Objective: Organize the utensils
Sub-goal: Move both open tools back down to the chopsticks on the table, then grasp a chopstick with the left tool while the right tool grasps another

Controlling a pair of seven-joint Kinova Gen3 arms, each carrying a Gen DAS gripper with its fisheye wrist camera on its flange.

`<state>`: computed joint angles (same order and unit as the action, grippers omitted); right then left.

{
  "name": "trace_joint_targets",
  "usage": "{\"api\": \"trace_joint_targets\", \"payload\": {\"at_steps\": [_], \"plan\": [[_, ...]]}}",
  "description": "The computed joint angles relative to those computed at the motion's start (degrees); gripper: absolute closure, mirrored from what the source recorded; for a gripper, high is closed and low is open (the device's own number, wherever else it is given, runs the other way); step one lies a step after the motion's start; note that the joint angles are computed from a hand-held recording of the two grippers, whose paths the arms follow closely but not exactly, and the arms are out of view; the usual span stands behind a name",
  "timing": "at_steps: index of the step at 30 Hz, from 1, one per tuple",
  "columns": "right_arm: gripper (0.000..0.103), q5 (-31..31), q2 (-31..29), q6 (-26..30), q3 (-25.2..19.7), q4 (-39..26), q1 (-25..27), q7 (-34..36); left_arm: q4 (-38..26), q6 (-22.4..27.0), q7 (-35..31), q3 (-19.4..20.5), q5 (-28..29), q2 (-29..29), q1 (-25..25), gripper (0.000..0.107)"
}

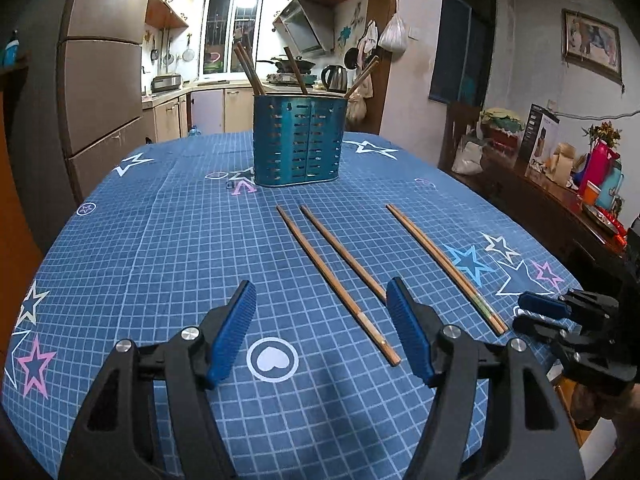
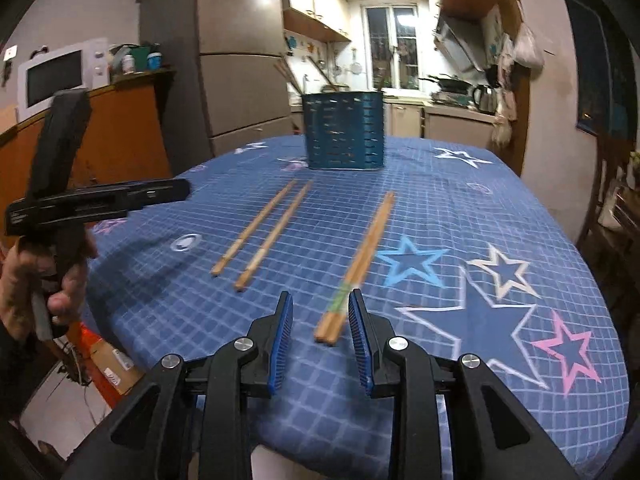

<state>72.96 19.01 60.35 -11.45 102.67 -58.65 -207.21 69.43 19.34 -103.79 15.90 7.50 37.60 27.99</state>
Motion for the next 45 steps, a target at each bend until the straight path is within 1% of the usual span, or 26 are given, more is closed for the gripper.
{"api": "trace_joint_targets", "payload": {"at_steps": [4, 10, 16, 18, 19, 21, 22, 23, 25, 27, 28, 29, 30, 32, 33, 34, 35, 37, 41, 45], "plan": [[0.074, -1.2, 0.6, -3.7, 0.0, -0.4, 1.2, 1.0, 1.5, -1.3, -0.5, 0.7, 0.3, -0.5, -0.5, 0.043], [0.075, -2.4, 1.7, -2.8, 1.2, -0.4, 0.3, -1.1, 3.0, -2.1, -1.3, 2.0, 0.8, -0.9, -1.1, 0.043], [0.075, -1.1, 3.9, -0.7, 2.6, -1.9, -0.3, -2.4, 2.6, -0.3, -0.6, 1.1, 0.6, -0.1, 0.3, 0.043], [0.075, -0.6, 4.9, 0.6, 3.1, -2.7, -0.7, -2.8, 3.1, -0.5, -0.5, 0.8, 0.4, 0.1, 1.1, 0.043], [0.075, -0.4, 5.3, 1.2, 3.2, -3.0, -0.9, -3.2, 3.6, -0.9, -0.1, -0.1, -0.2, 0.0, 2.2, 0.045], [0.076, -0.4, 6.7, 3.7, 3.7, -4.1, -2.0, -4.1, 3.9, -0.7, 0.3, -0.4, -0.7, 0.4, 3.1, 0.051], [0.077, -0.3, 6.9, 4.0, 3.8, -4.3, -2.2, -4.4, 3.7, -0.5, 0.6, -1.0, -0.9, 0.6, 3.8, 0.058], [0.079, -0.6, 7.0, 4.5, 3.9, -4.5, -2.5, -4.6, 4.0, -0.9, 1.9, -2.6, -1.6, 0.6, 5.3, 0.060], [0.080, -1.1, 7.2, 5.2, 3.8, -4.8, -2.8, -3.9, 4.3, -1.5, 3.7, -4.1, -2.5, 0.6, 6.8, 0.060], [0.080, -1.1, 7.2, 5.4, 3.9, -4.7, -3.1, -4.0, 4.4, -1.6, 4.6, -4.2, -3.3, 0.9, 7.2, 0.066], [0.081, -1.1, 7.3, 5.7, 3.9, -4.8, -3.2, -3.9, 4.5, -1.8, 5.4, -5.1, -3.8, 0.9, 8.1, 0.069], [0.081, -1.0, 7.4, 5.9, 3.9, -4.8, -3.4, -4.0, 4.9, -2.5, 6.4, -6.3, -4.6, 0.8, 9.2, 0.070], [0.082, -0.8, 7.5, 6.0, 4.0, -4.6, -3.5, -4.3, 5.6, -3.9, 7.9, -8.5, -5.7, 0.6, 11.1, 0.073], [0.084, -0.7, 7.5, 6.2, 4.0, -4.4, -3.6, -4.7, 6.5, -5.8, 11.0, -11.6, -7.1, 0.4, 13.7, 0.085], [0.084, -0.7, 7.4, 6.2, 3.9, -4.3, -3.5, -4.7, 6.5, -6.2, 12.3, -12.7, -7.7, 0.4, 14.6, 0.088], [0.087, -0.8, 7.4, 6.3, 3.9, -4.3, -3.5, -4.7, 6.5, -6.6, 13.5, -13.4, -8.2, 0.5, 15.1, 0.092], [0.089, -0.8, 7.4, 6.3, 3.9, -4.2, -3.5, -4.8, 6.5, -7.0, 14.7, -14.1, -8.6, 0.6, 15.6, 0.093], [0.089, -0.6, 7.4, 6.3, 3.8, -4.1, -3.4, -4.8, 6.1, -7.4, 16.2, -14.8, -9.7, 1.0, 16.3, 0.093], [0.089, -0.6, 7.7, 6.7, 3.8, -4.4, -3.5, -4.6, 4.2, -6.0, 17.5, -14.0, -11.1, 1.7, 15.8, 0.093], [0.089, -0.8, 8.3, 7.5, 4.0, -5.2, -3.8, -3.8, 3.5, -5.4, 19.5, -15.4, -12.8, 2.0, 17.1, 0.093]]}}
